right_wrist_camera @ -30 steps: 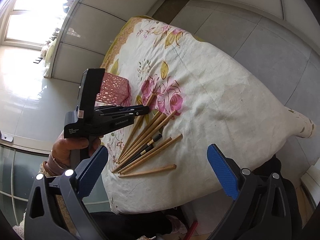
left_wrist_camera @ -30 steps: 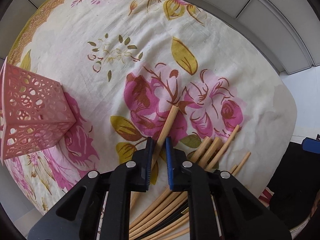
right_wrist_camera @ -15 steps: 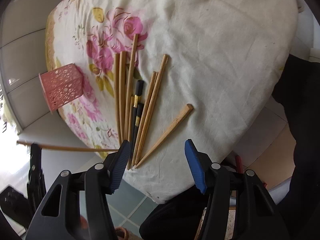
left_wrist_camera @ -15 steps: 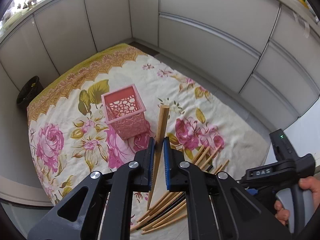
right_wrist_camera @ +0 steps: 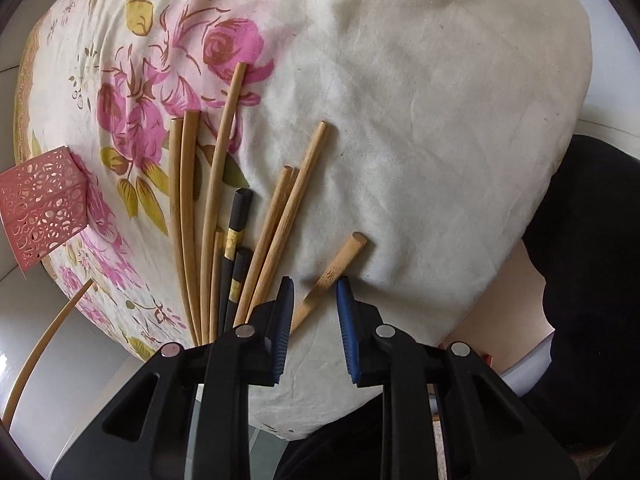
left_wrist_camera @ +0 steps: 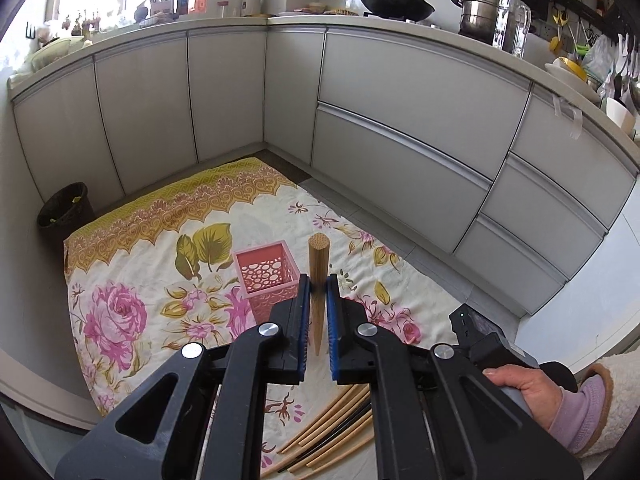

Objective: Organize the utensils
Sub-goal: 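Close the left gripper on one wooden chopstick while the right gripper grasps another, then lower the left gripper's chopstick into the pink cup while the right gripper carries its chopstick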

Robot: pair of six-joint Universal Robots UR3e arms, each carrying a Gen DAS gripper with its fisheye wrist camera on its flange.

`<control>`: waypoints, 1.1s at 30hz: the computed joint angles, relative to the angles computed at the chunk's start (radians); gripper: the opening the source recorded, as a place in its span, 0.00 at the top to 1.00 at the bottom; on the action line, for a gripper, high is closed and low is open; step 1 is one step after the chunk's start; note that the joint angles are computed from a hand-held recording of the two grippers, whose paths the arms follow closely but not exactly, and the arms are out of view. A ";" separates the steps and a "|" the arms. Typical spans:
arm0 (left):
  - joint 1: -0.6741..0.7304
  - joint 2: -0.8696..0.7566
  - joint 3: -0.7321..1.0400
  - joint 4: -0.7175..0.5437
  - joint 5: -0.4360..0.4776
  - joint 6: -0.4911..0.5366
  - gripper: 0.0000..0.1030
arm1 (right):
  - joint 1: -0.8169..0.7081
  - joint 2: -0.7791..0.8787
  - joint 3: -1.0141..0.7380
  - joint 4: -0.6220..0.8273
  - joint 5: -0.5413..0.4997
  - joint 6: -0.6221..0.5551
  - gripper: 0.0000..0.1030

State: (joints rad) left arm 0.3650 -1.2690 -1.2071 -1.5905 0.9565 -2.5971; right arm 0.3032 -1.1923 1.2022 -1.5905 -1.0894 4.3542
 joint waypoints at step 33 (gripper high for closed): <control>0.105 0.068 0.054 -0.086 -0.126 -0.062 0.93 | 0.067 -0.320 -0.030 -0.158 -0.322 -0.262 0.92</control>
State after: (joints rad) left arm 0.4700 -1.2014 -1.1534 -1.6769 0.8303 -2.6591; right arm 0.3702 -1.5121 1.1719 -1.7487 -1.4119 4.0923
